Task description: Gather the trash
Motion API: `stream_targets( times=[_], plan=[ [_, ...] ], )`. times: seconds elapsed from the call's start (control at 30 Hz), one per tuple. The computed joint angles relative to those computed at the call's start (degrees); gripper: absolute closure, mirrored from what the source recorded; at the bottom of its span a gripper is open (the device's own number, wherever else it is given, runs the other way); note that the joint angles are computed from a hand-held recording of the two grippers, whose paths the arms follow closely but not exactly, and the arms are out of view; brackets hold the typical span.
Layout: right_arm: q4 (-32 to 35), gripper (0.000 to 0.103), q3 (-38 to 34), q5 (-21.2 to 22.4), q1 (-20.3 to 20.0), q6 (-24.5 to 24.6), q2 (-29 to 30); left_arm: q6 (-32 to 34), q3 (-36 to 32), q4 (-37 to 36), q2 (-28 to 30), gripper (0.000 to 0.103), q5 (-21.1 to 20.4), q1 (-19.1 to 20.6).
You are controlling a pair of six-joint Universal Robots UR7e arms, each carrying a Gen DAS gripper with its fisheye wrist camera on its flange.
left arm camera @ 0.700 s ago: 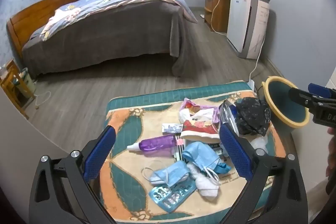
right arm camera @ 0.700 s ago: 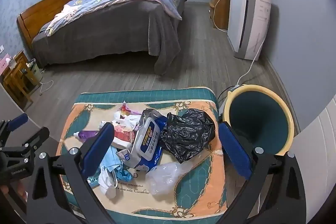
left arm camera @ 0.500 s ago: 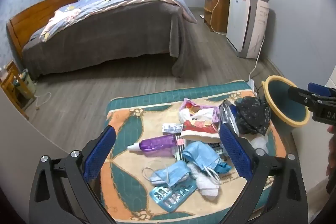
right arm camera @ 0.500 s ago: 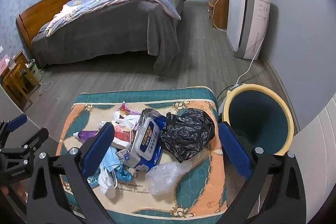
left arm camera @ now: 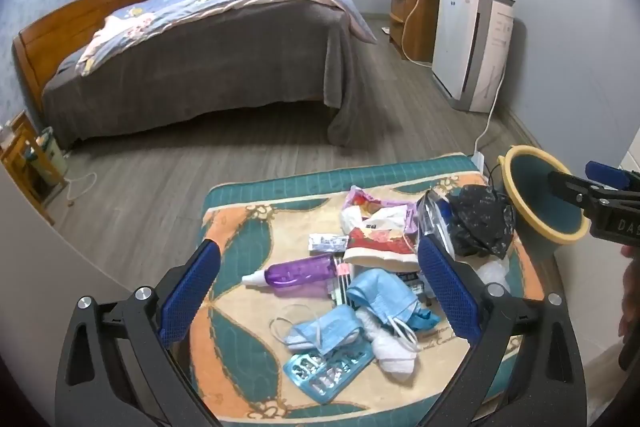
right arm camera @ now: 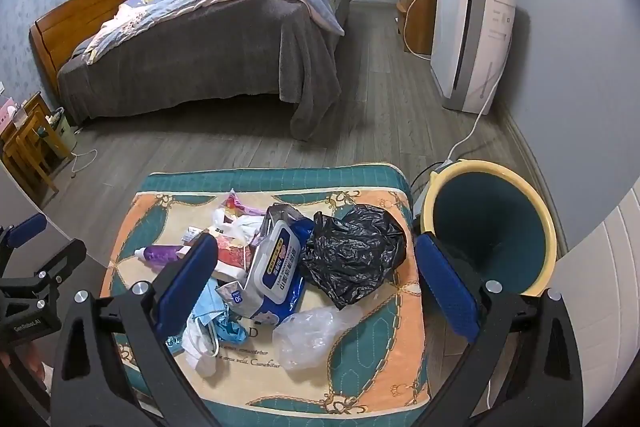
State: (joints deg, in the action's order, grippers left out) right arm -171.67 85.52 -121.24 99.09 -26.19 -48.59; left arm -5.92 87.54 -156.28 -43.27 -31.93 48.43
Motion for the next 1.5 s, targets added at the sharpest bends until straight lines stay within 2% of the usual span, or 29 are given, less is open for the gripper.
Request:
stream_targets(
  times=[1.5],
  plan=[
    [1.34,0.006,-0.26,-0.51,0.08,0.17,0.43,-0.45,0.13,0.50,-0.01,0.005,-0.26,0.31]
  ],
)
